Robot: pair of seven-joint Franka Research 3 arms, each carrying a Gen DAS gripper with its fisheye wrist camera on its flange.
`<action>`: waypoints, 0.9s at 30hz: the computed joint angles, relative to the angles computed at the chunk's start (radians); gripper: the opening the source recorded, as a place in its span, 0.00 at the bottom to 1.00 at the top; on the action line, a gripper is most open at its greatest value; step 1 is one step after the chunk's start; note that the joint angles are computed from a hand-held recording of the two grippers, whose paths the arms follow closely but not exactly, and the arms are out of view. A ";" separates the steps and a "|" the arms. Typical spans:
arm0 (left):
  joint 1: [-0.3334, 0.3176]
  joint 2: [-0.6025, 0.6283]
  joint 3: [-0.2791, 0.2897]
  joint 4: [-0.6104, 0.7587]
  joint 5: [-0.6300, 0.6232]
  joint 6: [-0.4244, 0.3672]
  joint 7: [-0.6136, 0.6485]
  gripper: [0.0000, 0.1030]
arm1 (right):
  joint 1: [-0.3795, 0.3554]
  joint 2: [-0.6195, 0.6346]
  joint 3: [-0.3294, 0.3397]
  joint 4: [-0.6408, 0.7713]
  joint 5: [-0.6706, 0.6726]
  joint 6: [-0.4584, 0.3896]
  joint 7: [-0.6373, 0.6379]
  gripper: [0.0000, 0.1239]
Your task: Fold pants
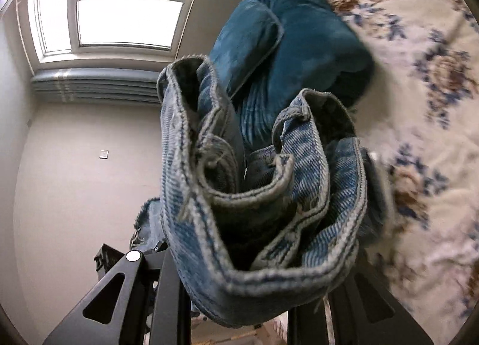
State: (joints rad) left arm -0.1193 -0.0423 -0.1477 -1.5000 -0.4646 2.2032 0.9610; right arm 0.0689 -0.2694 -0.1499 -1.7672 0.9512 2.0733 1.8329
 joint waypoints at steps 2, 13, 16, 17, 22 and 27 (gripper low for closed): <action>0.021 0.014 0.023 -0.052 -0.061 0.005 0.083 0.20 | 0.022 0.049 0.041 -0.007 0.006 0.086 -0.003 0.19; 0.117 0.005 0.060 -0.435 -0.274 -0.023 0.431 0.28 | 0.134 0.008 0.121 -0.448 0.155 0.353 -0.004 0.30; 0.132 0.033 0.070 -0.388 -0.258 -0.083 0.463 0.34 | 0.136 -0.015 0.109 -0.454 0.118 0.303 0.050 0.40; 0.136 0.026 0.068 -0.378 -0.225 -0.107 0.450 0.37 | 0.128 -0.025 0.109 -0.445 0.070 0.279 0.084 0.45; 0.120 -0.050 0.046 -0.359 -0.056 -0.152 0.414 0.41 | 0.083 -0.099 0.115 -0.416 -0.147 0.220 0.207 0.54; 0.095 -0.035 0.042 -0.306 0.100 -0.176 0.363 0.41 | 0.040 -0.025 0.159 -0.203 -0.519 0.022 0.270 0.55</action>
